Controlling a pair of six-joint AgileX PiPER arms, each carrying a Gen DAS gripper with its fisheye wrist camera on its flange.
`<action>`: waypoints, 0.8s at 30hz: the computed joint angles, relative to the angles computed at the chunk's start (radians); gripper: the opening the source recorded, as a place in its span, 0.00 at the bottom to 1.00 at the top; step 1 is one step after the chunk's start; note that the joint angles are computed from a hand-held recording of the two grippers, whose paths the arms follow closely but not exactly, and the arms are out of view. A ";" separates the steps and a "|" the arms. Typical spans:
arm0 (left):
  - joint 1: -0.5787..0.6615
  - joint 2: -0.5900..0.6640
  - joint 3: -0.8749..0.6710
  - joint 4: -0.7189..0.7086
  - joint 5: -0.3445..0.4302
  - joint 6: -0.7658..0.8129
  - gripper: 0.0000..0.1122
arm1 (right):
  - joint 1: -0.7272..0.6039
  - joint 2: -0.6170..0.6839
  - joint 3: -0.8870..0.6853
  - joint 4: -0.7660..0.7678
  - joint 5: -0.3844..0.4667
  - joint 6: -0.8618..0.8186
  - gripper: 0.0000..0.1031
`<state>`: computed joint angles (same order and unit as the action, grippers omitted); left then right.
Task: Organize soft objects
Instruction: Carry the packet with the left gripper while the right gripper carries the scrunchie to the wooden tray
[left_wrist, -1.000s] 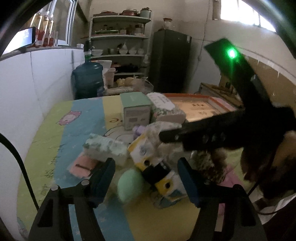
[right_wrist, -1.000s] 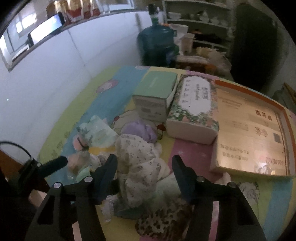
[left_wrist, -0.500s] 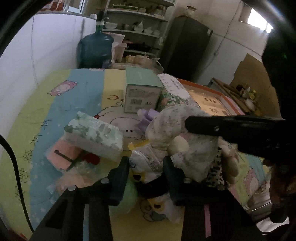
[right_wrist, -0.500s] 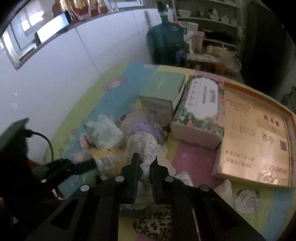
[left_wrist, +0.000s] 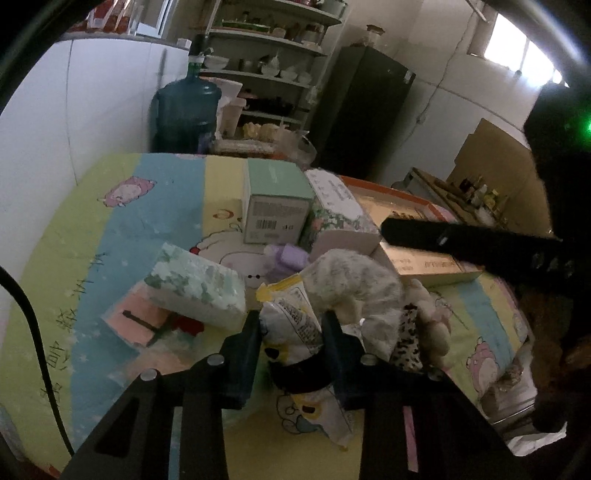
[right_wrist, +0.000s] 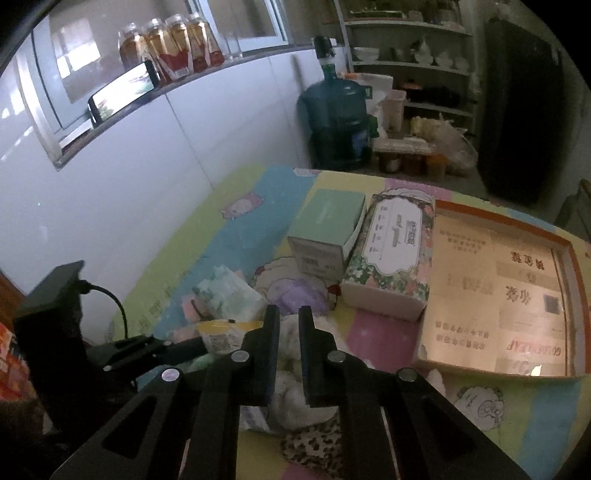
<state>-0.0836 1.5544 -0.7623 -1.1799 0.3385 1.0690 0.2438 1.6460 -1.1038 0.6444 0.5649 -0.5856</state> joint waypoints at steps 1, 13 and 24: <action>0.000 -0.002 0.002 -0.004 -0.001 0.008 0.29 | 0.002 0.012 -0.003 -0.016 0.005 0.015 0.18; 0.026 -0.084 0.037 -0.010 0.005 0.034 0.29 | 0.047 0.119 -0.015 -0.250 -0.015 0.190 0.66; 0.042 -0.164 0.015 0.138 0.024 -0.132 0.29 | 0.048 0.024 0.042 -0.296 -0.081 0.243 0.08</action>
